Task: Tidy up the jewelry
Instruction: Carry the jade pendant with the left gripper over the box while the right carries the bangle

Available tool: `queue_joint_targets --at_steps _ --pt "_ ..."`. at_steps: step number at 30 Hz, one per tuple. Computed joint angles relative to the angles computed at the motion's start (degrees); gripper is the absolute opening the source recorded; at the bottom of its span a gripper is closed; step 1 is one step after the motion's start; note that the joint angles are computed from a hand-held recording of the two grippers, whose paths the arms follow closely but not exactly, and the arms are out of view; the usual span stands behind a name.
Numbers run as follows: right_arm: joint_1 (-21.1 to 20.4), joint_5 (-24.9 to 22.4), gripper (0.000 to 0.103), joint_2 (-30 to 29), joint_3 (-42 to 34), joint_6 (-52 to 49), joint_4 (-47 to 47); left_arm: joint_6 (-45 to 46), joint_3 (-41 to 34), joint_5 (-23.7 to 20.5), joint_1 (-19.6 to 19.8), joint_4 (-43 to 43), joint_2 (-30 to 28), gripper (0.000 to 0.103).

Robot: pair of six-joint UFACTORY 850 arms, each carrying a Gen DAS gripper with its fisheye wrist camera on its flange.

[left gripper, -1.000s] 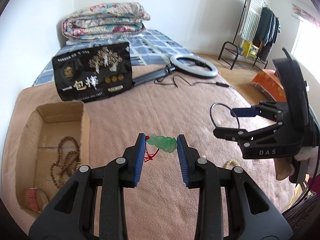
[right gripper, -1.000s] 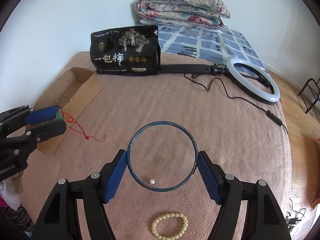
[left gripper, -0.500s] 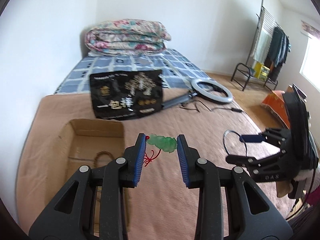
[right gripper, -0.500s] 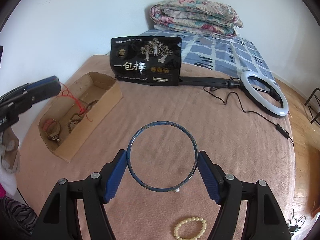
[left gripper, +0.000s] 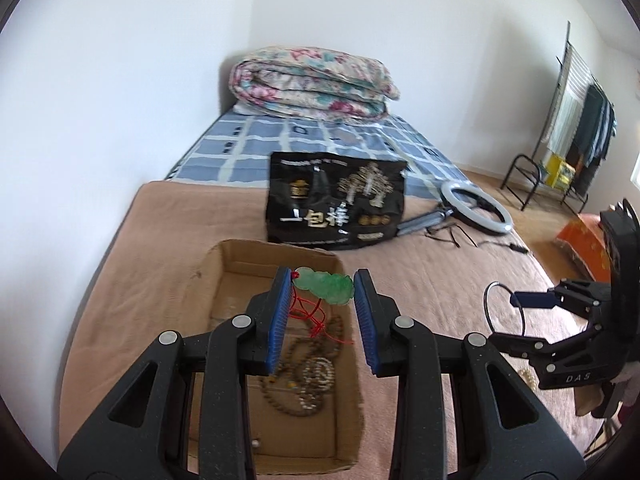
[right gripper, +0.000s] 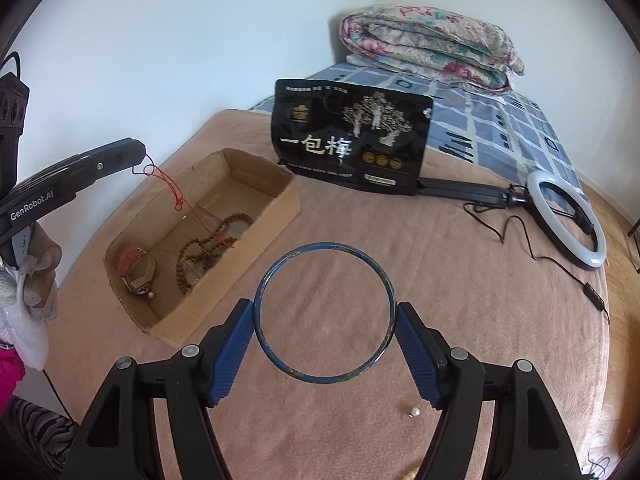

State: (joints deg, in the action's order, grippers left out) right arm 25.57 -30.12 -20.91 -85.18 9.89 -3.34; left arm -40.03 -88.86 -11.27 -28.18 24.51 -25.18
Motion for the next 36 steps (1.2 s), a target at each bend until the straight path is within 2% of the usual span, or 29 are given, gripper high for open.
queue_joint_targets --at_steps 14,36 --pt "3.52 -2.06 0.073 -8.19 -10.61 -2.24 1.11 -2.37 3.23 0.75 3.27 1.65 1.03 0.032" --pt "5.71 -6.62 0.073 -20.69 -25.37 -2.99 1.37 6.55 4.91 -0.31 5.05 -8.00 0.31 0.032"
